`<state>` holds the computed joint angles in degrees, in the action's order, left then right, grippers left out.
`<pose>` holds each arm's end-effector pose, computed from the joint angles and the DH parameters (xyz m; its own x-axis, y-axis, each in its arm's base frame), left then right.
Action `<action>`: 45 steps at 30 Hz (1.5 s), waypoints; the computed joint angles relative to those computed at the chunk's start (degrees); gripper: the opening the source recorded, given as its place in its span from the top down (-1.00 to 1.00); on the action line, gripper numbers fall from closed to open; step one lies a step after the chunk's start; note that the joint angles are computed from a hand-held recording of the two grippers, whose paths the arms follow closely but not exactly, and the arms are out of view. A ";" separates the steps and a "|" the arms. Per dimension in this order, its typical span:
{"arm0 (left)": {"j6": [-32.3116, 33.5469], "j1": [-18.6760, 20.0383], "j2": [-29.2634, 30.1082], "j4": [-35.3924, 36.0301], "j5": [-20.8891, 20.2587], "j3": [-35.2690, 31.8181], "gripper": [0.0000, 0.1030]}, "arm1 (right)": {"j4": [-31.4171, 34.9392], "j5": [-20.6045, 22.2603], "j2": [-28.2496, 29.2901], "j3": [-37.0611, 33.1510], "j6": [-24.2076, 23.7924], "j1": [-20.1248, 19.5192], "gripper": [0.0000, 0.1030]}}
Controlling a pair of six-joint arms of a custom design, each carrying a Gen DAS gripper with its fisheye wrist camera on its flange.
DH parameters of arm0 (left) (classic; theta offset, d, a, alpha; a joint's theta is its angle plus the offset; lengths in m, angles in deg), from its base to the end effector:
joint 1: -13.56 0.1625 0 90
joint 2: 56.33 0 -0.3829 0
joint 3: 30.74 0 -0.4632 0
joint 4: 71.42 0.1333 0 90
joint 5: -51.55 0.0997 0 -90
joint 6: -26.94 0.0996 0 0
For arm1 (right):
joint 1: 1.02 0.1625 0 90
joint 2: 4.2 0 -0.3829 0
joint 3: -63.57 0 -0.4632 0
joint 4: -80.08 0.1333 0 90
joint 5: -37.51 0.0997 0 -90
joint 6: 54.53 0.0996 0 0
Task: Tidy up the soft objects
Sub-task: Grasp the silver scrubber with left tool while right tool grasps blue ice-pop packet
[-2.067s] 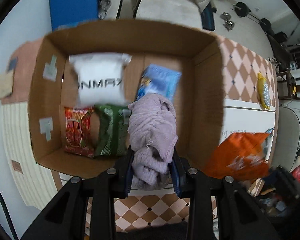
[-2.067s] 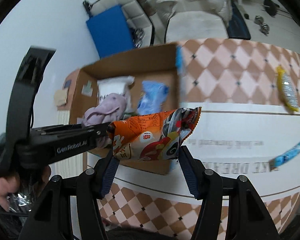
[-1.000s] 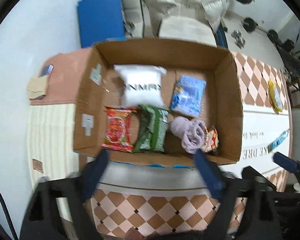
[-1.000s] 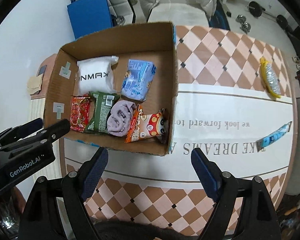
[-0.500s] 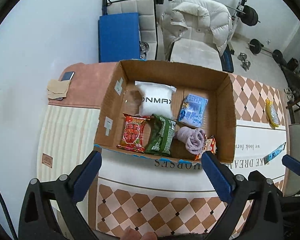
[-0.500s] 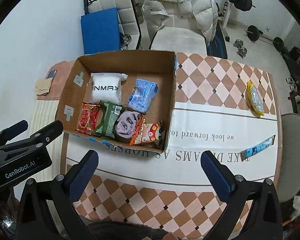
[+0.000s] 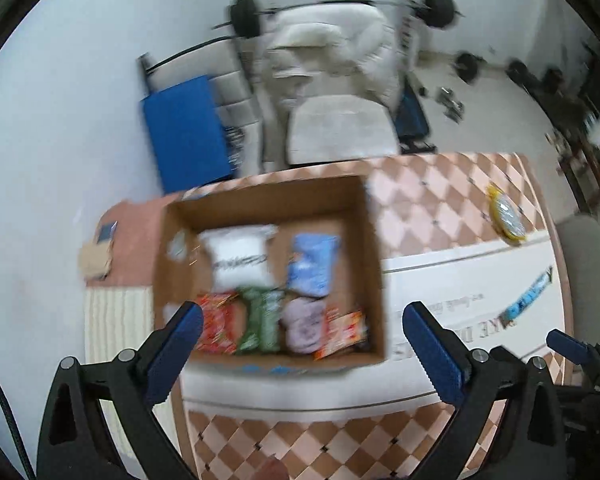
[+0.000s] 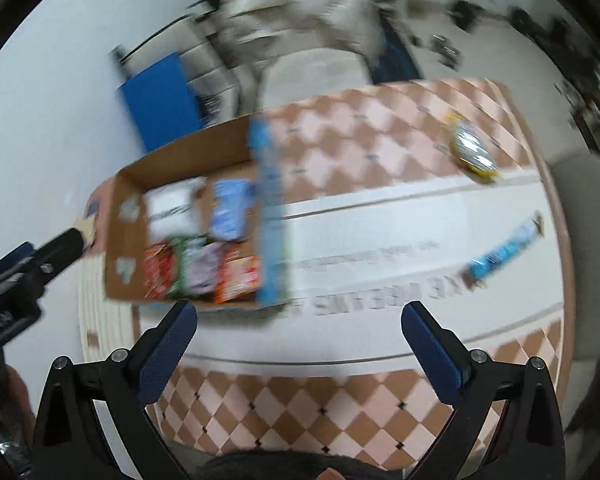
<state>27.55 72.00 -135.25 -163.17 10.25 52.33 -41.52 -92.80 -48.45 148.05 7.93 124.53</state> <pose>-0.1537 -0.6478 0.4349 -0.5403 0.3813 -0.7501 0.5287 0.8473 0.0499 0.4718 -0.5418 0.0405 -0.7705 0.4717 0.4288 0.2343 0.8351 -0.4977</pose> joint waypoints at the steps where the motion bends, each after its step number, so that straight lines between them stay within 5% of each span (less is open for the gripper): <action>1: -0.20 -0.66 1.88 0.50 -0.77 -0.47 -0.99 | -0.89 -0.32 -2.61 3.22 1.83 -0.84 -1.00; 6: -5.10 -2.39 12.77 5.44 -7.69 -5.08 -0.99 | -5.86 -1.40 -16.56 19.97 11.42 -7.63 -1.00; 12: -9.46 -2.80 28.91 11.80 -11.85 -13.02 -0.99 | -16.08 1.42 -27.01 33.37 12.09 -18.50 -1.00; 18: -16.67 -0.54 44.59 19.00 -19.91 -26.47 -0.98 | -26.04 8.30 -29.60 39.01 8.33 -27.13 -0.96; 28: -23.43 1.36 60.63 25.63 -20.62 -42.08 -0.97 | -29.55 12.00 -30.22 41.14 7.13 -31.71 -0.90; 32: -23.89 1.45 63.69 27.62 -18.27 -44.40 -0.94 | -28.89 12.49 -29.28 40.21 6.73 -32.51 -0.89; 34: -22.76 1.06 63.34 26.90 -16.32 -42.80 -0.75 | -28.23 12.90 -28.72 39.59 6.53 -32.69 -0.88; 38: -17.56 -0.28 59.63 22.05 -14.08 -36.27 -0.16 | -27.08 14.09 -26.49 37.58 5.24 -33.00 -0.79; 45: -9.45 -1.86 49.48 11.46 -6.51 -19.07 -0.03 | -18.63 12.66 -19.88 30.30 5.14 -31.41 -0.42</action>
<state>18.11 70.13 -85.77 -151.71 3.73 33.27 -60.15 -80.13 -68.33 178.35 13.07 93.12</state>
